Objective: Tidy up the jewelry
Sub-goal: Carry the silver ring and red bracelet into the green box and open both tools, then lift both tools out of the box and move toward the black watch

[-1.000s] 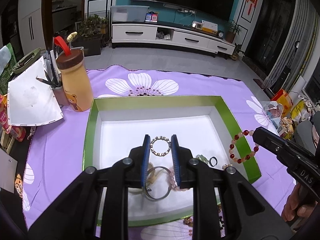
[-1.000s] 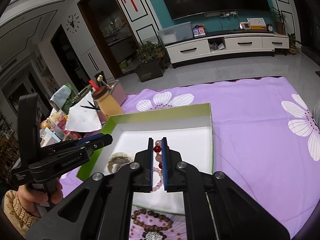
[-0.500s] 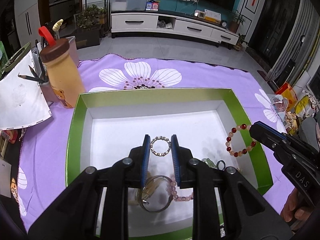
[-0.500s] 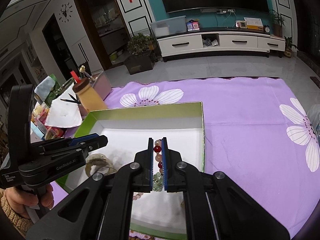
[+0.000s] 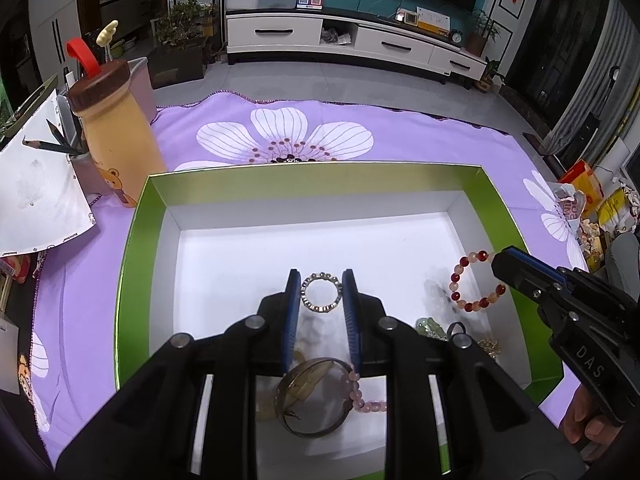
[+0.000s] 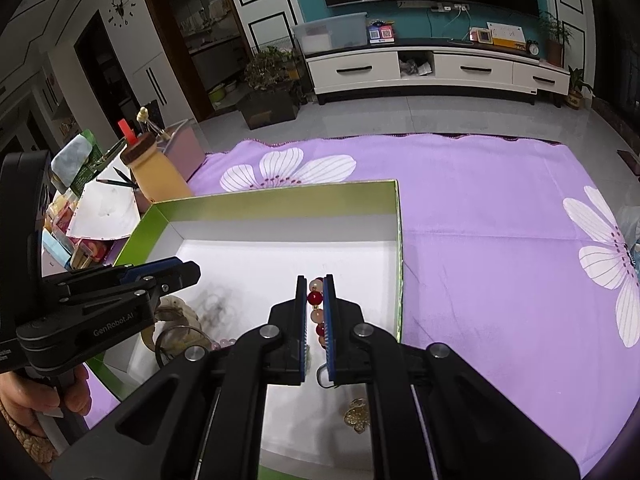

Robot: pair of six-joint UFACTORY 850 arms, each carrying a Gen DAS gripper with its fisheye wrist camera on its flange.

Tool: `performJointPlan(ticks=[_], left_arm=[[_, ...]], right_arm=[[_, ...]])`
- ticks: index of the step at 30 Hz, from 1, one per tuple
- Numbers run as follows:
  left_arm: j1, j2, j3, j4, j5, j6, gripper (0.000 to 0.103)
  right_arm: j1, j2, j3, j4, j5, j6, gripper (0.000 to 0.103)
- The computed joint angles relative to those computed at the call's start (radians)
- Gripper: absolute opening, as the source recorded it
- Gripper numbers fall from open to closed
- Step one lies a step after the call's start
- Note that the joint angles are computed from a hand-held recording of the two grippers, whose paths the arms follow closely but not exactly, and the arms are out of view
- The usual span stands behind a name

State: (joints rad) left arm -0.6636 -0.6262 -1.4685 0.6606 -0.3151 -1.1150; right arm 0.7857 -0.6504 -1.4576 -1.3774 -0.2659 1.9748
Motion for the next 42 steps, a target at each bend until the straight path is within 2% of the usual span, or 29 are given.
performJointPlan(ticks=[12, 15, 17, 22, 24, 31, 35, 37, 39, 42], left_arm=[[-0.002, -0.018, -0.017, 0.013, -0.025, -0.005, 0.022], [-0.004, -0.015, -0.014, 0.031, -0.024, -0.021, 0.034], [-0.007, -0.010, -0.010, 0.056, -0.025, -0.043, 0.046], [-0.015, -0.001, -0.002, 0.110, -0.029, -0.087, 0.065], [-0.016, 0.006, 0.004, 0.125, -0.028, -0.100, 0.066], [-0.012, 0.032, 0.033, 0.161, -0.023, -0.140, 0.079], [-0.011, 0.051, 0.053, 0.177, -0.019, -0.161, 0.084], [-0.015, 0.065, 0.067, 0.203, -0.019, -0.188, 0.084], [-0.021, 0.078, 0.081, 0.228, -0.021, -0.212, 0.085], [-0.034, 0.105, 0.110, 0.297, -0.025, -0.274, 0.085]], right_arm=[[-0.009, -0.013, -0.010, 0.069, -0.006, -0.057, 0.009], [-0.012, -0.009, -0.004, 0.043, -0.005, -0.017, 0.020], [-0.010, -0.006, 0.000, 0.027, -0.014, -0.001, 0.020], [-0.004, 0.003, 0.006, 0.040, -0.029, -0.015, 0.024], [0.000, 0.005, 0.005, 0.041, -0.040, -0.013, 0.031], [0.013, 0.015, 0.003, 0.056, -0.063, -0.030, 0.037], [0.023, 0.027, 0.009, 0.051, -0.082, -0.025, 0.045], [0.027, 0.037, 0.017, 0.040, -0.089, -0.013, 0.047], [0.033, 0.050, 0.030, 0.025, -0.097, 0.007, 0.055], [0.042, 0.071, 0.054, -0.013, -0.108, 0.055, 0.058]])
